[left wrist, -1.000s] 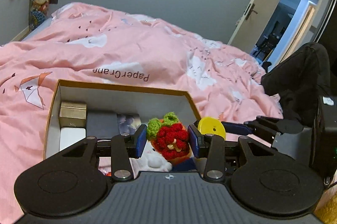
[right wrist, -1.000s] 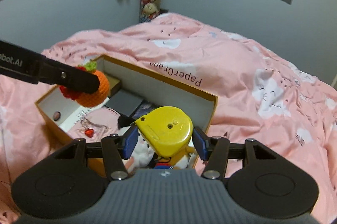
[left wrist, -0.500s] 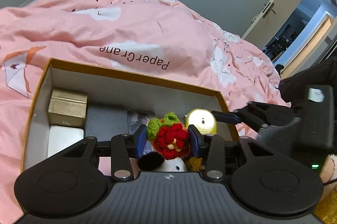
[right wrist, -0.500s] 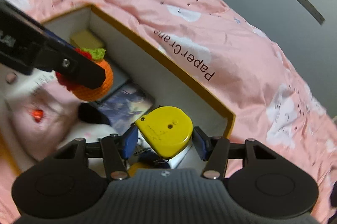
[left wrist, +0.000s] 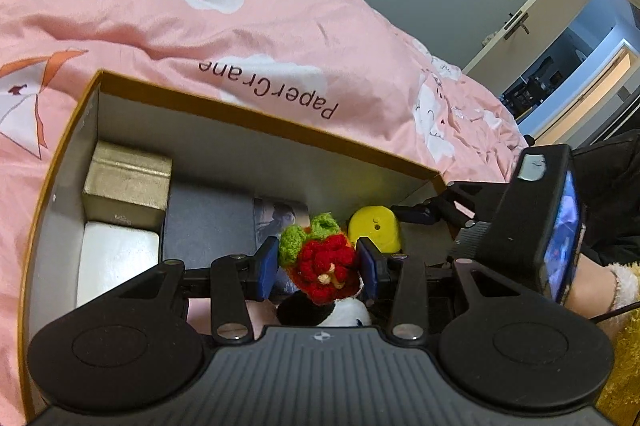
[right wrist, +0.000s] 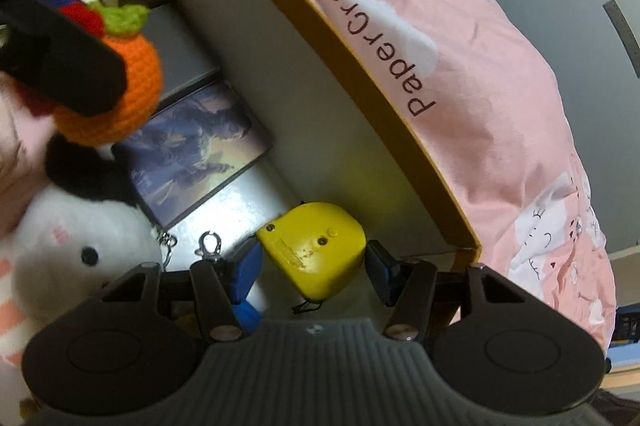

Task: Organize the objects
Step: 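Lift the strawberry and tape measure over the orange box and lower them, then open the right gripper to drop the tape measure while the left releases the strawberry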

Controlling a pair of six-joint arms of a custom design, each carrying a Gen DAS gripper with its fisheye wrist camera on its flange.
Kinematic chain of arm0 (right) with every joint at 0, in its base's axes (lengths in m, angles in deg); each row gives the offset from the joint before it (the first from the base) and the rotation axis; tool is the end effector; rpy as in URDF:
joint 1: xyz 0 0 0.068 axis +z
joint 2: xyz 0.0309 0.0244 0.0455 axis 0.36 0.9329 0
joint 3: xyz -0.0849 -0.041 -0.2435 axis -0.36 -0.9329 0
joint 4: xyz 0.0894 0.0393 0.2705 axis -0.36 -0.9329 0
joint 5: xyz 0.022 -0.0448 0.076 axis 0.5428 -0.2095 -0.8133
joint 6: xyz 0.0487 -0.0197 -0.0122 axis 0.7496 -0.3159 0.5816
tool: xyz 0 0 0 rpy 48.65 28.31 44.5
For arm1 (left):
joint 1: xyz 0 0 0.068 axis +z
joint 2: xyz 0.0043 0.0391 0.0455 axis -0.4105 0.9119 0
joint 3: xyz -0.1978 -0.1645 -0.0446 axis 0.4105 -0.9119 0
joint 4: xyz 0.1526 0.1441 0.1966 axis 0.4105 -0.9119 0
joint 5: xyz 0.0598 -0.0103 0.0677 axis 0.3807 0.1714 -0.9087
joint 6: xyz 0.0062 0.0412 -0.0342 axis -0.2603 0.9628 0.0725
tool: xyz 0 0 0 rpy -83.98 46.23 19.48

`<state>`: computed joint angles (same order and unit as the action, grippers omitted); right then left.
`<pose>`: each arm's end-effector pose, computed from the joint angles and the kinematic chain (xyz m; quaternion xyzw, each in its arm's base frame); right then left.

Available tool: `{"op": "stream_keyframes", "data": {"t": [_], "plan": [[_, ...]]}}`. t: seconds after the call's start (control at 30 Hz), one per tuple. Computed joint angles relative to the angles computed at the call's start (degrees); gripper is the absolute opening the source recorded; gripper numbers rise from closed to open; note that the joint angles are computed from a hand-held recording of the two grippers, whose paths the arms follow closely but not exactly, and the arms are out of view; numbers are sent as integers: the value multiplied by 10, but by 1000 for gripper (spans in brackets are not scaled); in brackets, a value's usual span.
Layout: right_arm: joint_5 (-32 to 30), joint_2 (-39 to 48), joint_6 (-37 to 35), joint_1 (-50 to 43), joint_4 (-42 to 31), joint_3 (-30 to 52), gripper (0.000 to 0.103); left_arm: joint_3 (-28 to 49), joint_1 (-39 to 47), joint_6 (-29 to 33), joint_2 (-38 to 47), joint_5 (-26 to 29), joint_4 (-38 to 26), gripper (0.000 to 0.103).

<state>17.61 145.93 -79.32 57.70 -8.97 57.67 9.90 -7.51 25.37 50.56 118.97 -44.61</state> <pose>0.2161 0.1461 0.1955 -0.4621 0.8381 -0.1373 0.2552 0.1563 0.0235 0.2080 -0.0001 0.9158 -0.2690 0.2984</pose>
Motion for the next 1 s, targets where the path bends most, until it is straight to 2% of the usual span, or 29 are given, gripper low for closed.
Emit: {"op": "stream_keyframes", "data": {"t": [0.17,0.3,0.4,0.57,0.7,0.77,0.83,0.9,1.0], "plan": [[38,-52,-17,16,11,-29,62,0,-11,-3,-2,-6,0,47],[23,-123,-1,7,-11,-41,62,4,-32,-14,-11,-15,-5,47],[2,-210,46,0,-32,-57,63,11,-57,-26,-11,-28,-4,47],[42,-345,185,3,-52,-103,69,19,-133,-78,14,-73,32,47],[51,-376,267,-9,-79,-119,69,22,-226,-119,53,-142,76,47],[14,-383,268,-43,-68,-127,69,22,-261,-131,71,-174,99,48],[24,-400,290,-26,-79,-136,69,22,-277,-137,93,-193,116,48],[3,-394,277,-49,-48,-150,69,26,-287,-142,121,-203,129,48],[-17,-408,279,-64,-44,-161,69,33,-303,-150,149,-228,137,48]]}}
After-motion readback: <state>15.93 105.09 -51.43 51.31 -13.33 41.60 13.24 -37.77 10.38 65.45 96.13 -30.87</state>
